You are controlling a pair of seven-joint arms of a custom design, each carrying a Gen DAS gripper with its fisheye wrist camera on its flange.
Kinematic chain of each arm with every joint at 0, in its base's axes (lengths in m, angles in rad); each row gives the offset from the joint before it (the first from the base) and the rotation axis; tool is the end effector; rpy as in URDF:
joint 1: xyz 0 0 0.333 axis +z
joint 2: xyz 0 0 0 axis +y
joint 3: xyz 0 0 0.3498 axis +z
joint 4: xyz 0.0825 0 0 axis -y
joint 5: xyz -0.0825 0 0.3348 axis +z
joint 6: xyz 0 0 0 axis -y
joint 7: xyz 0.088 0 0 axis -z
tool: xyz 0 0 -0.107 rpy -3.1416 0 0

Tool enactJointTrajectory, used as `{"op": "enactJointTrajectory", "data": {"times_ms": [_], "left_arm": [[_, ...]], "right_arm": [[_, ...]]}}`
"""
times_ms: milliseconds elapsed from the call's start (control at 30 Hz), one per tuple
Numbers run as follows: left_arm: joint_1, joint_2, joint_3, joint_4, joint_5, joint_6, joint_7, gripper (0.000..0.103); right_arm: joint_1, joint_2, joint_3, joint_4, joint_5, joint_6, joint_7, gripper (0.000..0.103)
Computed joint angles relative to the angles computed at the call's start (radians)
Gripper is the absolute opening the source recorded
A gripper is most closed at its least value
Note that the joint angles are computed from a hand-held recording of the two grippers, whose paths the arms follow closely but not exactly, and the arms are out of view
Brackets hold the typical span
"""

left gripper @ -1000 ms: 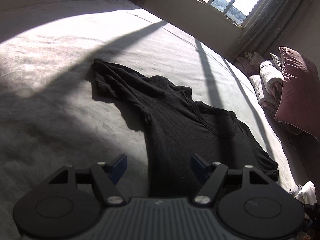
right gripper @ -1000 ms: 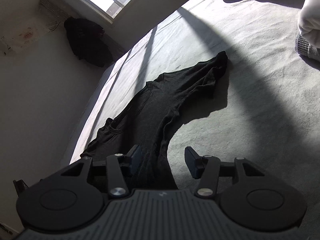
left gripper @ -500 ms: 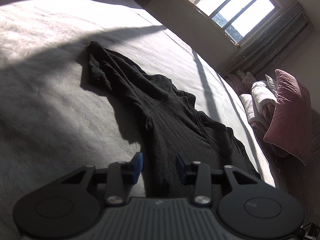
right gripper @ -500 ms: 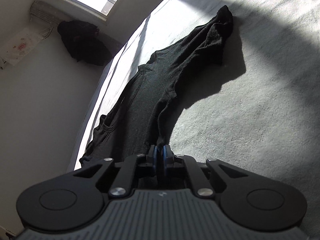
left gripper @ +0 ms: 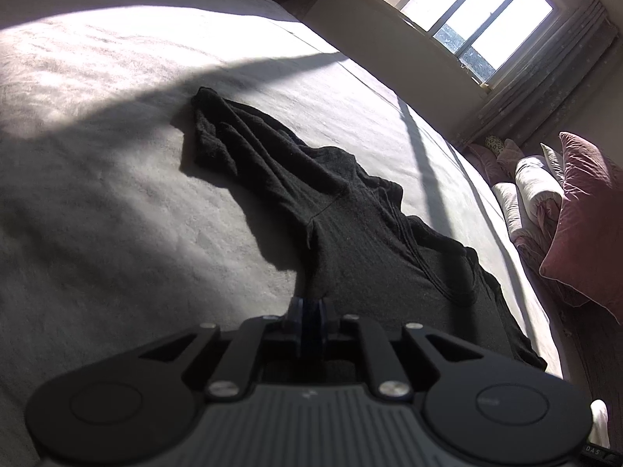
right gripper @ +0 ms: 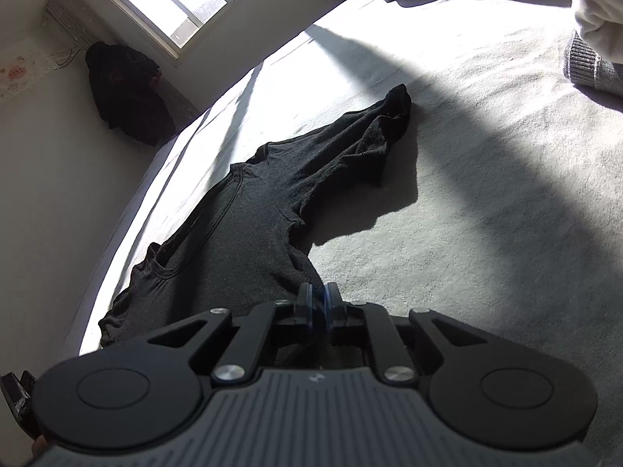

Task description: Fold clothes

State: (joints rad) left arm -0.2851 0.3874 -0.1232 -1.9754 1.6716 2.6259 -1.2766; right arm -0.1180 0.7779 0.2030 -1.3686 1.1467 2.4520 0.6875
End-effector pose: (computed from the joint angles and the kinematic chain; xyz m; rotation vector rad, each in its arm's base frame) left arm 0.5407 -0.2530 0.3492 -2.3904 0.6844 -1.0828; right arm 0.7459 0.0193 0.3434 -1.5583 1.4846 0.1541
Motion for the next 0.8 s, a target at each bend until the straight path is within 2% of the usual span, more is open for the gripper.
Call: {"op": "enactJointTrajectory", "data": {"times_ms": [67,100,133,200,267,333,367,400,433,467,500,533,567,600,633,667,700,800], "left_arm": [[0.022,0.003,0.004,0.006,0.025,0.046,-0.062,0.011],[0.031,0.006,0.005,0.014,0.024,0.061,-0.063,0.014],[0.035,0.009,0.007,0.022,0.008,0.063,-0.042,0.015],[0.036,0.018,0.013,0.043,-0.038,0.050,0.018,0.021],[0.034,0.030,0.023,0.059,-0.062,0.040,0.038,0.022],[0.031,0.041,0.034,0.072,-0.065,0.035,0.027,0.022],[0.028,0.045,0.039,0.078,-0.063,0.028,0.021,0.021],[0.027,0.050,0.042,0.084,-0.069,0.022,0.025,0.019],[0.025,0.054,0.044,0.089,-0.090,0.012,0.054,0.016],[0.023,0.055,0.045,0.093,-0.119,-0.005,0.096,0.003],[0.012,0.054,0.048,0.096,-0.156,-0.047,0.154,0.003],[-0.004,0.054,0.049,0.101,-0.202,-0.109,0.226,0.003],[-0.008,0.055,0.051,0.104,-0.229,-0.137,0.274,0.003],[-0.005,0.056,0.054,0.104,-0.241,-0.138,0.303,0.003],[-0.003,0.056,0.056,0.102,-0.245,-0.133,0.321,0.003],[-0.001,0.055,0.058,0.100,-0.242,-0.123,0.332,0.003],[0.001,0.054,0.060,0.098,-0.238,-0.114,0.342,0.004],[0.022,0.037,0.064,0.078,-0.201,-0.023,0.310,0.006]], "right_arm": [[0.002,0.022,-0.001,0.050,-0.012,-0.033,0.058,0.023],[0.010,0.033,-0.004,0.073,-0.016,-0.025,0.084,0.041],[0.019,0.048,-0.005,0.103,-0.025,-0.019,0.111,0.053],[0.038,0.094,-0.008,0.179,-0.059,-0.023,0.178,0.052],[0.059,0.142,-0.010,0.258,-0.103,-0.025,0.251,0.052],[0.076,0.170,-0.003,0.293,-0.136,0.009,0.275,0.052],[0.082,0.179,0.002,0.302,-0.148,0.030,0.278,0.051],[0.089,0.189,0.007,0.312,-0.159,0.050,0.281,0.044],[0.097,0.194,0.004,0.319,-0.180,0.065,0.286,0.028],[0.110,0.199,-0.010,0.329,-0.211,0.087,0.293,0.015],[0.123,0.205,-0.025,0.339,-0.244,0.110,0.302,0.003],[0.135,0.210,-0.034,0.342,-0.262,0.168,0.305,0.003],[0.147,0.217,-0.044,0.347,-0.282,0.228,0.311,0.003],[0.156,0.240,-0.061,0.382,-0.314,0.243,0.349,0.003],[0.155,0.264,-0.067,0.423,-0.343,0.220,0.385,0.003],[0.137,0.299,-0.038,0.480,-0.399,0.191,0.426,0.003],[0.138,0.308,-0.044,0.501,-0.386,0.161,0.407,0.003],[0.105,0.297,0.006,0.490,-0.393,0.116,0.376,0.010]]}}
